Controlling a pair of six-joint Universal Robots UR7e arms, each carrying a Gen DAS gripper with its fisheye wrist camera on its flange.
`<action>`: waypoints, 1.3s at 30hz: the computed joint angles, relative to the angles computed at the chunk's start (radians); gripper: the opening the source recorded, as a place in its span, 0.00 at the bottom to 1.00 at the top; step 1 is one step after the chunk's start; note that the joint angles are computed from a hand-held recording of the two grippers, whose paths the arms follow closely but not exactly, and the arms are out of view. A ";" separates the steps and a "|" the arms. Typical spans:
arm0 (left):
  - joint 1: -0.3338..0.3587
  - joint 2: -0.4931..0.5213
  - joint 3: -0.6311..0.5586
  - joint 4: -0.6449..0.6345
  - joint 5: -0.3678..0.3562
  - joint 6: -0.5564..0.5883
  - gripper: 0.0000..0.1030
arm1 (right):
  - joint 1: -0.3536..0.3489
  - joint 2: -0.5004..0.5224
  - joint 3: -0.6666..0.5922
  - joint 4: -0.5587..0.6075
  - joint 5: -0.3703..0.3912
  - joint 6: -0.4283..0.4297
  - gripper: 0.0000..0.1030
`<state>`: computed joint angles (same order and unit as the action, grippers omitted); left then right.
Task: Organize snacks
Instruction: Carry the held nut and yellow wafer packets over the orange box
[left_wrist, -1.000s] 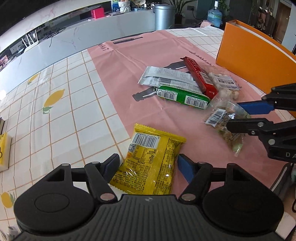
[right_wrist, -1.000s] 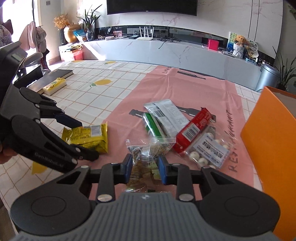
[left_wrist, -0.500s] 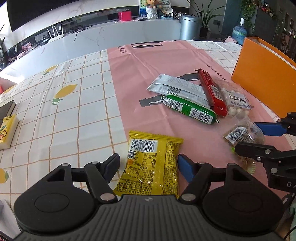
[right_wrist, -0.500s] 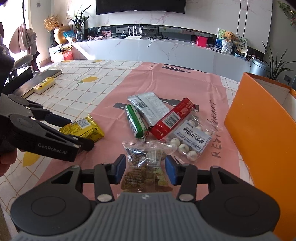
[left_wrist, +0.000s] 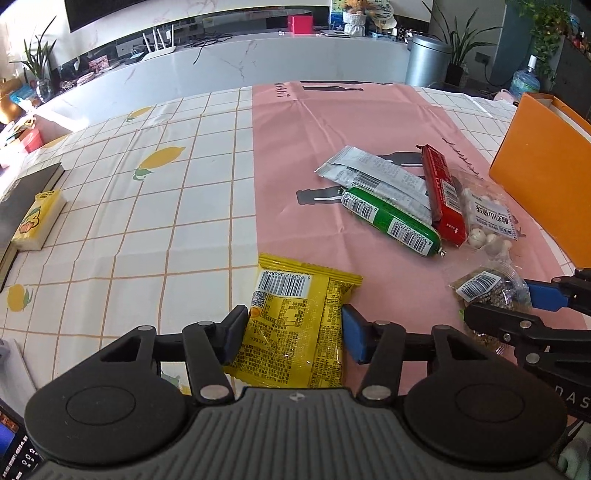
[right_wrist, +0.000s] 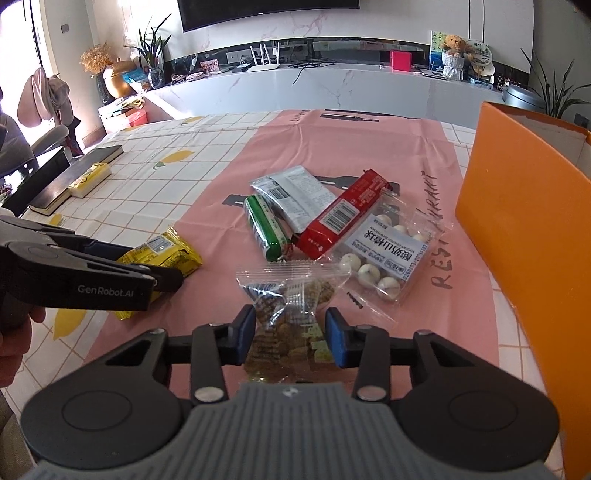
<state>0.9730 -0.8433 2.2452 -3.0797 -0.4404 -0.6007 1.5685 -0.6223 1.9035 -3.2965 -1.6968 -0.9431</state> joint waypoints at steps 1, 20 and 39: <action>-0.004 -0.002 -0.003 0.033 0.006 -0.035 0.58 | 0.002 -0.002 0.001 0.002 -0.005 0.001 0.35; -0.212 0.002 -0.033 0.158 0.062 -0.267 0.57 | -0.052 -0.255 0.097 0.143 0.125 0.111 0.29; -0.190 0.242 -0.480 -0.074 -0.195 0.408 0.57 | -0.147 -0.430 -0.117 0.417 0.166 0.159 0.29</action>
